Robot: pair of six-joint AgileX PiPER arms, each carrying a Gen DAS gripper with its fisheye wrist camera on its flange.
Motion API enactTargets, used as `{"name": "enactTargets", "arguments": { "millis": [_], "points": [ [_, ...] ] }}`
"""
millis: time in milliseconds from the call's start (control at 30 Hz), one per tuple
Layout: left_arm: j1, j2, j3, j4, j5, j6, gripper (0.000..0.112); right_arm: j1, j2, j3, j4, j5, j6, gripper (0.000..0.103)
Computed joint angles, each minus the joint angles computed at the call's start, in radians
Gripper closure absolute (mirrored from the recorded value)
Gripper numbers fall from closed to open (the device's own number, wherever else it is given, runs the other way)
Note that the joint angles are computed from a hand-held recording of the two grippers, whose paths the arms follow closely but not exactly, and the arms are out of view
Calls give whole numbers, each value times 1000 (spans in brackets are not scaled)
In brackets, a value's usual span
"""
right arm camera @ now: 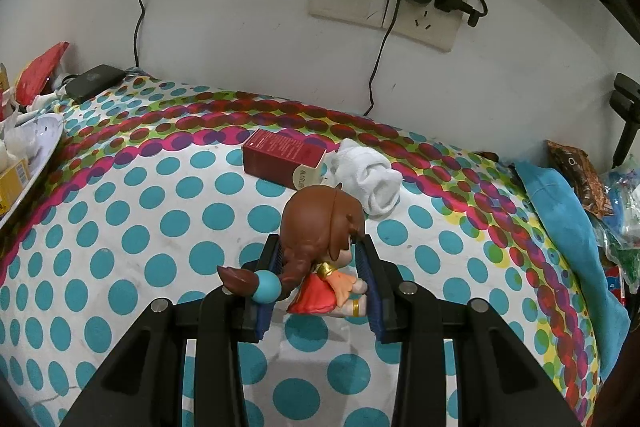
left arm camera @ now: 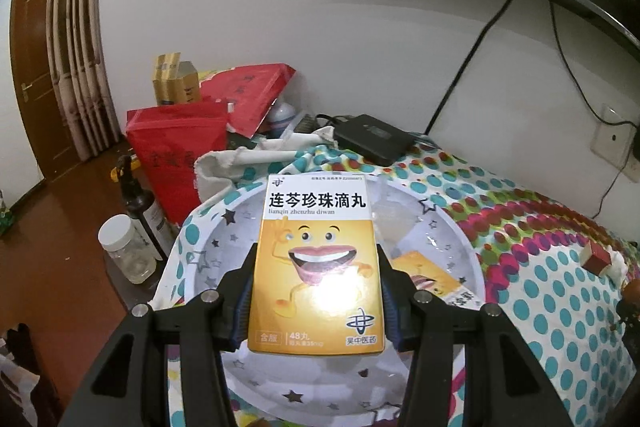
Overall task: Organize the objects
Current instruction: 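Place the yellow box on the plate and open the left tool while the right tool holds the doll, then lower the doll onto the plate and open the right tool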
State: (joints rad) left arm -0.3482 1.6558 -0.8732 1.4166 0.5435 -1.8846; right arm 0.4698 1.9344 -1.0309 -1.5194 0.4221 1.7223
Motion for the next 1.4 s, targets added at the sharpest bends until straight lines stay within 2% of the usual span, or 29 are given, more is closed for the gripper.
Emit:
{"name": "enactTargets", "arguments": {
  "millis": [300, 433, 500, 533, 633, 733, 900, 1000, 1200, 1300, 1400],
  "points": [
    [16, 16, 3, 17, 5, -16, 61, 1, 6, -8, 15, 0, -22, 68],
    [36, 11, 9, 31, -27, -29, 59, 10, 7, -6, -5, 11, -8, 68],
    [50, 9, 9, 29, -48, -31, 39, 13, 8, -8, -4, 8, -18, 68],
    [54, 7, 9, 24, -55, -28, 22, 14, 11, -13, 9, 8, -37, 68],
    [60, 1, 17, 38, -70, -42, 21, 20, 16, -21, 25, 7, -69, 68],
    [60, -15, 30, 44, -50, -57, 21, 44, 10, -5, -31, 35, -19, 68],
    [122, -113, 123, 139, -94, -169, 21, 79, -3, 0, -21, 50, -17, 68],
    [117, -143, 176, 116, -72, -125, 21, 121, -18, -18, 0, 58, -33, 68],
    [70, -220, 293, 71, -43, -87, 21, 247, 46, -230, 221, 44, -283, 68],
    [96, -282, 351, 103, -54, -138, 21, 300, 125, -407, 479, 15, -542, 68],
    [201, -325, 387, 157, -129, -203, 21, 353, 230, -622, 725, 49, -796, 68]
  ]
}}
